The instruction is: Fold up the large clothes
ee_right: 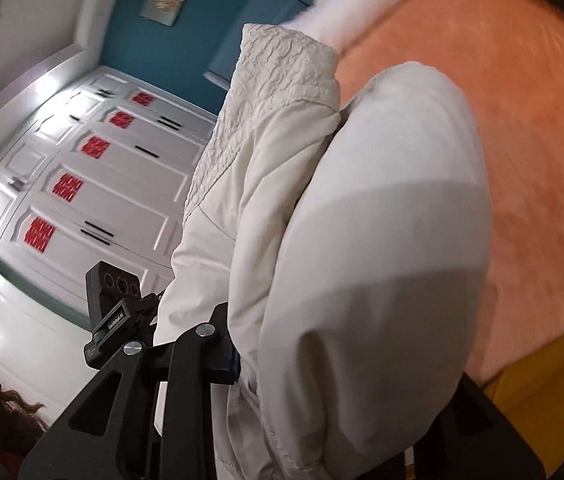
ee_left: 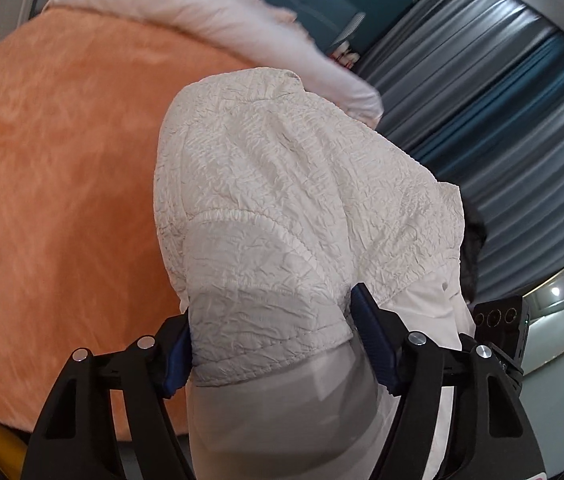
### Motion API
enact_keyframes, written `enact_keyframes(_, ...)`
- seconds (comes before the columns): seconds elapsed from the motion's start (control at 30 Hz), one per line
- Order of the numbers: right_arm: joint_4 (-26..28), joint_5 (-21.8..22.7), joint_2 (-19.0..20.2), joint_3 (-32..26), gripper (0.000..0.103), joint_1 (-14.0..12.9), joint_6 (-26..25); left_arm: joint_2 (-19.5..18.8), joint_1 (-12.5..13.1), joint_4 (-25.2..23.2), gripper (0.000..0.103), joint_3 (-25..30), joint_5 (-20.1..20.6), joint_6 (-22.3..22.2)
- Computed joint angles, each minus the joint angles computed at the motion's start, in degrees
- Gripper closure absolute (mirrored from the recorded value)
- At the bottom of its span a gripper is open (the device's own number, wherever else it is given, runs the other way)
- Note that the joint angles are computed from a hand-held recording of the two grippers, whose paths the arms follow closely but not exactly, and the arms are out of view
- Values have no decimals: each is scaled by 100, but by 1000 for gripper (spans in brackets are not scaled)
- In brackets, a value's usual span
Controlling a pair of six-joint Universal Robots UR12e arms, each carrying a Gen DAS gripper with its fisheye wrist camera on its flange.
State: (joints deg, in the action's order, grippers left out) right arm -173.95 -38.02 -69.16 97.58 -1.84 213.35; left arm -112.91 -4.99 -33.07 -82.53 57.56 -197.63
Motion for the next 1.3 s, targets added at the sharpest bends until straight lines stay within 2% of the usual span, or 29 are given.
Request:
enact_keyframes(0.13,-350,24,116,-348,77,75,55,16,116,528,37,116,-69,-9)
enact_keyframes(0.2,-518,-11,284,-707,77,167,97,-22,181,792,38,229,-83,-29)
enact_keyframes(0.37,-382,-240,809,-1692,76,453,-26,-245,317,1047,38,614,191,53)
enact_keyframes(0.4,-195,-294,1004,-1988,73,532,-32,-375,373,1043,37,754,309,38)
enact_keyframes(0.43,40,-404,1136,-2185,64,597,-122,-444,410,1020,36,804,393,58)
enact_keyframes(0.47,514,-574,1260,-2408,57,668,-369,-612,462,887,33,950,607,56)
enact_keyframes(0.5,1114,-932,1434,-2663,43,780,-670,-694,451,812,28,994,967,-9)
enact_keyframes(0.53,1714,-1246,1544,-2866,42,859,-887,-838,427,555,26,1130,1567,-87)
enact_keyframes(0.57,2292,-1513,1692,-3045,42,927,-1034,-987,450,59,28,1268,2167,-164)
enact_keyframes(0.6,2630,-1622,1745,-3115,47,946,-1079,-1078,452,-449,33,1385,2611,-270)
enact_keyframes(0.63,2728,-1710,1749,-3062,49,945,-976,-1106,457,-716,35,1418,2815,-357)
enact_keyframes(0.67,2586,-1659,1680,-2865,49,899,-766,-1080,519,-814,36,1308,2799,-509)
enact_keyframes(0.7,2222,-1608,1613,-2651,49,861,-581,-976,587,-672,36,1104,2628,-602)
enact_keyframes(0.77,1804,-1799,1399,-2323,60,812,-567,-803,620,-341,36,818,2605,-580)
enact_keyframes(0.8,1750,-1861,1349,-2293,77,812,-688,-719,597,-273,36,743,2660,-469)
enact_keyframes(0.83,1801,-1938,1308,-2315,84,816,-932,-651,576,-184,36,681,2663,-366)
enact_keyframes(0.87,1956,-2104,1316,-2518,94,880,-1250,-611,520,-11,36,664,2622,-207)
enact_keyframes(0.97,2292,-2299,1460,-3072,96,1034,-2065,-638,358,137,34,825,2569,331)
enact_keyframes(1.0,2506,-2531,1576,-3424,96,1157,-2466,-711,261,102,34,974,2649,533)
enact_keyframes(1.03,2766,-2801,1728,-3832,96,1316,-2837,-633,221,121,34,891,2682,624)
enact_keyframes(1.1,3260,-3346,2076,-4567,96,1553,-3543,-743,109,79,34,1033,2887,755)
enact_keyframes(1.17,3700,-3587,2414,-5193,96,1667,-3833,-829,56,-46,34,1131,3051,643)
enact_keyframes(1.3,4814,-4000,3276,-6704,96,1772,-3968,-818,111,76,34,1033,3074,236)
